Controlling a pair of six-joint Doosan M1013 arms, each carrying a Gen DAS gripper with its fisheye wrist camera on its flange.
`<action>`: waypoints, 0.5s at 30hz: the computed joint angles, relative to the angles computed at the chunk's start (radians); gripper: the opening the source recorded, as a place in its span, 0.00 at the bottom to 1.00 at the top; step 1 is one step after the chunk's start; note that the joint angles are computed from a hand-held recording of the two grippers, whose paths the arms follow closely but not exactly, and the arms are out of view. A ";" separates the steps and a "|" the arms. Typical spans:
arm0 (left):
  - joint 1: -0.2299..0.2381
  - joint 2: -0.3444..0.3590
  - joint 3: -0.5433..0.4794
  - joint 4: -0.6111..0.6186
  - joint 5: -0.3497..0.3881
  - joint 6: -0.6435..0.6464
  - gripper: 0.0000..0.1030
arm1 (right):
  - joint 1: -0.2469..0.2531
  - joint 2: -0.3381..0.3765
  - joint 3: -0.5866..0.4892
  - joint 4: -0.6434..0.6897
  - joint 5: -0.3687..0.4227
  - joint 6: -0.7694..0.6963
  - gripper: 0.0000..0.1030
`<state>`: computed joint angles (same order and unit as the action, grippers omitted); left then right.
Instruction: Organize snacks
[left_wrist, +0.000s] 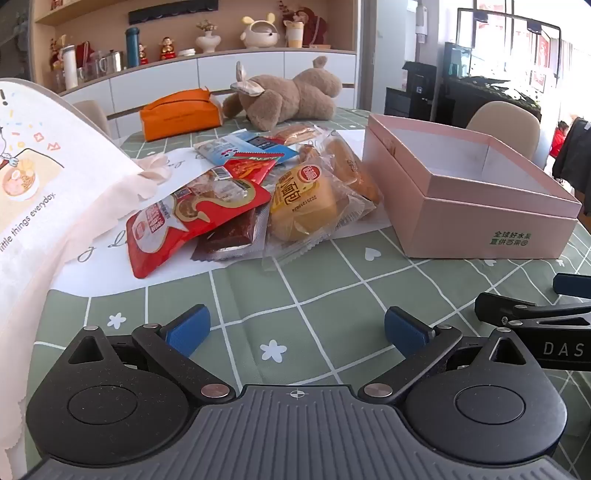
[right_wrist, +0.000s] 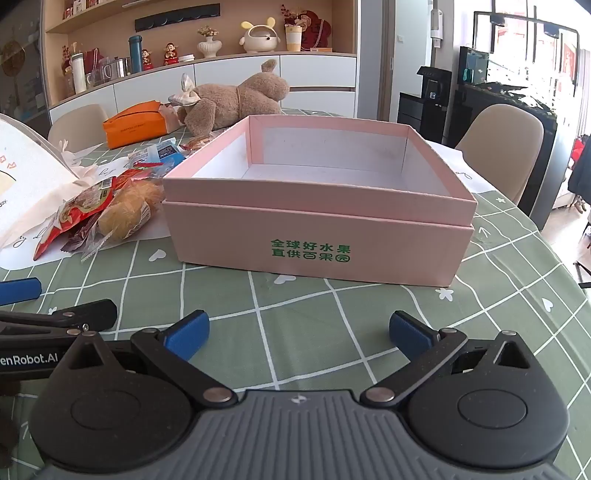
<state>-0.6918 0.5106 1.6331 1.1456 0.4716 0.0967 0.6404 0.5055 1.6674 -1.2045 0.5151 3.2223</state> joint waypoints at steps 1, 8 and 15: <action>0.000 0.000 0.000 0.002 -0.001 -0.002 1.00 | 0.000 0.000 0.000 0.000 0.000 0.000 1.00; -0.001 0.001 -0.001 0.003 0.002 -0.002 1.00 | 0.001 0.000 -0.001 0.008 0.004 -0.008 1.00; 0.000 0.000 0.001 0.003 -0.002 -0.005 1.00 | 0.000 0.000 -0.001 0.001 0.002 -0.001 1.00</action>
<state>-0.6916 0.5104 1.6338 1.1489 0.4700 0.0922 0.6408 0.5060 1.6666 -1.2033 0.5175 3.2215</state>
